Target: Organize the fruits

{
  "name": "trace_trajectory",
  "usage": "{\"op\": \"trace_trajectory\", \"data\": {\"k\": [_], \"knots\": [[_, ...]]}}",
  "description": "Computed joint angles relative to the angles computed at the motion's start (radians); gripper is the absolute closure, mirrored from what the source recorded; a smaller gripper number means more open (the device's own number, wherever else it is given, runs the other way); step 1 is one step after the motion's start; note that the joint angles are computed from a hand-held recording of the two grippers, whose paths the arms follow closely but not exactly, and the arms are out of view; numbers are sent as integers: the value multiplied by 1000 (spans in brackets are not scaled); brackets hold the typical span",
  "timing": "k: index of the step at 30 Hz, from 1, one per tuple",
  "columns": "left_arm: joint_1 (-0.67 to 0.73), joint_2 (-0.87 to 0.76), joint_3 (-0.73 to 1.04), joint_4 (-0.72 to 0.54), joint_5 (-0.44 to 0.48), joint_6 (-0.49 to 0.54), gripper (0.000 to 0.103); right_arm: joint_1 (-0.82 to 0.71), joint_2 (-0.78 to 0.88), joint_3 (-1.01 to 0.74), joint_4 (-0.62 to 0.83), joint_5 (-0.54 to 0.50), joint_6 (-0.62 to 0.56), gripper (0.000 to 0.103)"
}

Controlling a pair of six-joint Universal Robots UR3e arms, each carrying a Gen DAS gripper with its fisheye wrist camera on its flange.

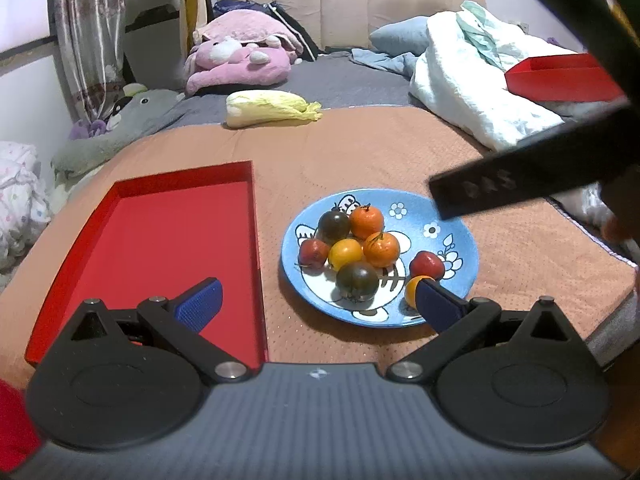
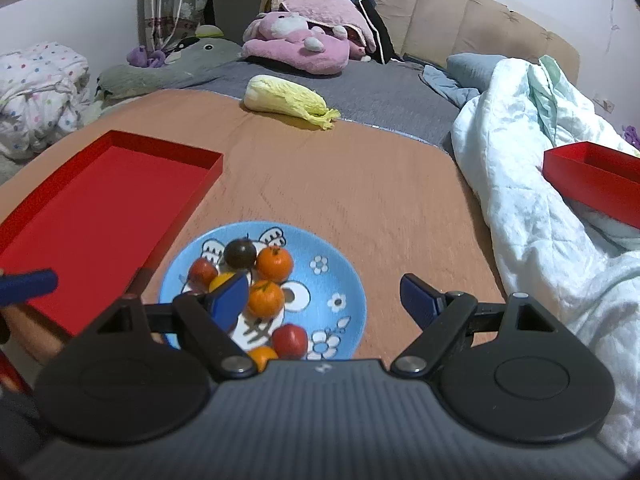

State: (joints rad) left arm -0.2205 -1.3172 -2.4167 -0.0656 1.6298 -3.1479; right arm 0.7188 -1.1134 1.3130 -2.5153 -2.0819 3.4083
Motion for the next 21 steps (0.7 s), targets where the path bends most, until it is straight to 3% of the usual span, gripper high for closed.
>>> {"op": "trace_trajectory", "data": {"k": [11, 21], "knots": [[4, 73, 6, -104, -2, -11, 0, 23, -176, 239, -29, 22, 5, 19], [-27, 83, 2, -114, 35, -18, 0, 34, -272, 327, -35, 14, 4, 19]]}}
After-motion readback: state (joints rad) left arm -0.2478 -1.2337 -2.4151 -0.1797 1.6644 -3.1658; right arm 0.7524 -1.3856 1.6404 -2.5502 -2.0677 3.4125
